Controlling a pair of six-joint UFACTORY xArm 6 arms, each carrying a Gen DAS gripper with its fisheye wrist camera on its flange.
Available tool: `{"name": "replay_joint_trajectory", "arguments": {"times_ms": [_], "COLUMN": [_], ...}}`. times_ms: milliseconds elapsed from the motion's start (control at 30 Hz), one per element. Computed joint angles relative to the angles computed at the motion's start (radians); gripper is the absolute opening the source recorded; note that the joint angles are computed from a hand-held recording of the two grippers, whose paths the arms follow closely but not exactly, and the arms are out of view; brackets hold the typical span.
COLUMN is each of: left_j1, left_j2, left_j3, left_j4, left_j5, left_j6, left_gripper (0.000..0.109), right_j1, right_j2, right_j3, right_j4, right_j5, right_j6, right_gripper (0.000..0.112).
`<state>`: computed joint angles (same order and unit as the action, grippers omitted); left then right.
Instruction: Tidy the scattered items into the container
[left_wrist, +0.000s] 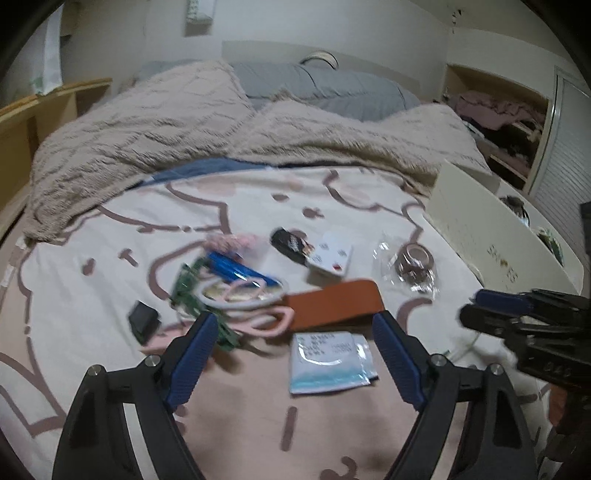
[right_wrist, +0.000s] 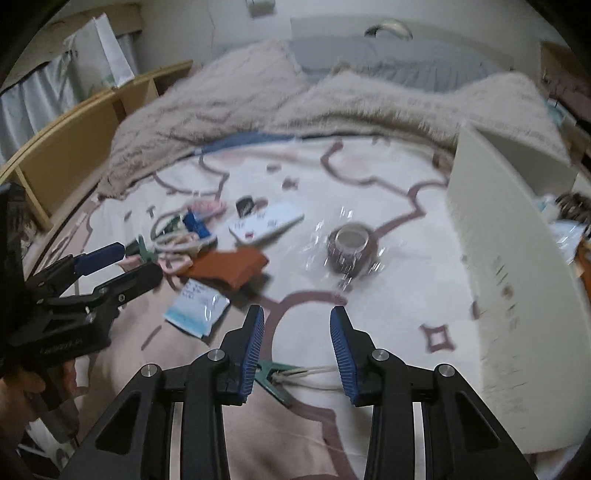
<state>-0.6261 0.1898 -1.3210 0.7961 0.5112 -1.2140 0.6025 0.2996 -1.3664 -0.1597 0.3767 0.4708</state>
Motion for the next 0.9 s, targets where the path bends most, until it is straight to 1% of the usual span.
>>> {"name": "replay_joint_trajectory", "arguments": {"times_ms": [100,233,333,433,533,633,700,733,800,900], "left_j1": [-0.007,-0.011,-0.010,-0.009,-0.014,-0.016,-0.014,-0.015,-0.019,-0.021], "left_j2": [0.032,0.075,0.101,0.126,0.157,0.193,0.208,0.215,0.226,0.218], "left_j3": [-0.025,-0.062,-0.082,-0.102,-0.139,-0.180,-0.195,-0.202,-0.215,-0.201], "left_j4": [-0.070,-0.161,-0.210,-0.256,-0.272,-0.295,-0.301,-0.296,-0.270,-0.244], "left_j5": [0.008,0.035,0.048,0.044,0.060,0.074,0.079,0.085,0.114,0.106], "left_j6": [0.053,0.111,0.126,0.146,0.163,0.176,0.175,0.170,0.165,0.161], "left_gripper": [0.086,0.085,0.085,0.085,0.085,0.085,0.085,0.084,0.069,0.064], "right_j1": [0.001,0.006,0.008,0.006,0.009,0.016,0.017,0.016,0.015,0.020], "right_j2": [0.031,0.051,0.035,0.017,-0.005,-0.026,-0.035,-0.039,-0.049,-0.067], "right_j3": [-0.022,-0.022,0.022,0.052,0.095,0.125,0.141,0.149,0.165,0.194], "right_j4": [0.055,0.133,0.151,0.240,0.300,0.287,0.310,0.338,0.379,0.364], "right_j5": [0.042,0.062,0.022,0.009,-0.021,-0.034,-0.041,-0.045,-0.051,-0.069], "right_j6": [-0.038,-0.117,-0.140,-0.204,-0.250,-0.254,-0.274,-0.296,-0.331,-0.344], "right_gripper": [0.038,0.038,0.038,0.038,0.038,0.038,0.038,0.038,0.038,0.038]}}
